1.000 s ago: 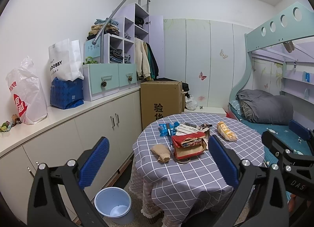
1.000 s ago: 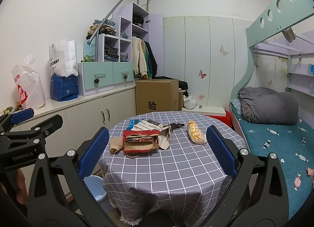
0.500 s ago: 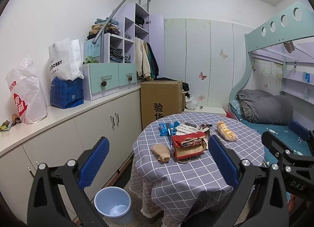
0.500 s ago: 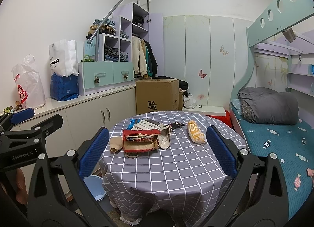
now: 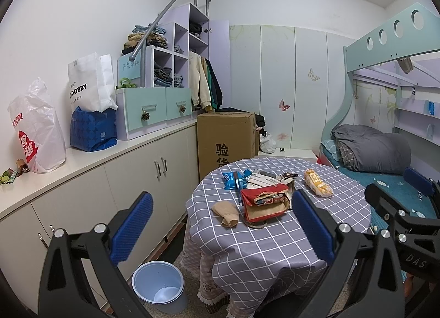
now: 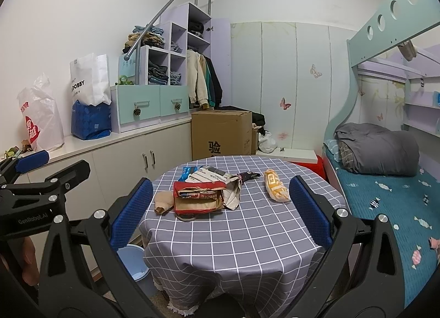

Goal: Collect trash

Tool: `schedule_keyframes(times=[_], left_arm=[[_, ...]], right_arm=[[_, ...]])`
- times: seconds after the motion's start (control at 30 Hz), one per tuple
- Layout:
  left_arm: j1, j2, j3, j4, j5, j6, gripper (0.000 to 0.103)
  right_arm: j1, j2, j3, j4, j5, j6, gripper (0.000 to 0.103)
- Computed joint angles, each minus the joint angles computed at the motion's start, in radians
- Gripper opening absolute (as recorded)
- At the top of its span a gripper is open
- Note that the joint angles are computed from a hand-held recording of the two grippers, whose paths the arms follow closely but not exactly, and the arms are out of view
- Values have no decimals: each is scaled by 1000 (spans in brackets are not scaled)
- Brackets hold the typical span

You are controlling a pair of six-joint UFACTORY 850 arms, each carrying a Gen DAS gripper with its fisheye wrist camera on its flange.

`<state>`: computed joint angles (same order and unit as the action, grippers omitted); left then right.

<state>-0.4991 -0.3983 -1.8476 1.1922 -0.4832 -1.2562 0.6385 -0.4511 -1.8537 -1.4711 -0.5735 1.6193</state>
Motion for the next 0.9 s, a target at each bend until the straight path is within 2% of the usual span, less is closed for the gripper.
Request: schedule_keyframes(times=[0.9], left_arm=[[1,-2,-4,-14,-1,13,99]], right_arm=[[1,-9,-12,13,-2,-15,97]])
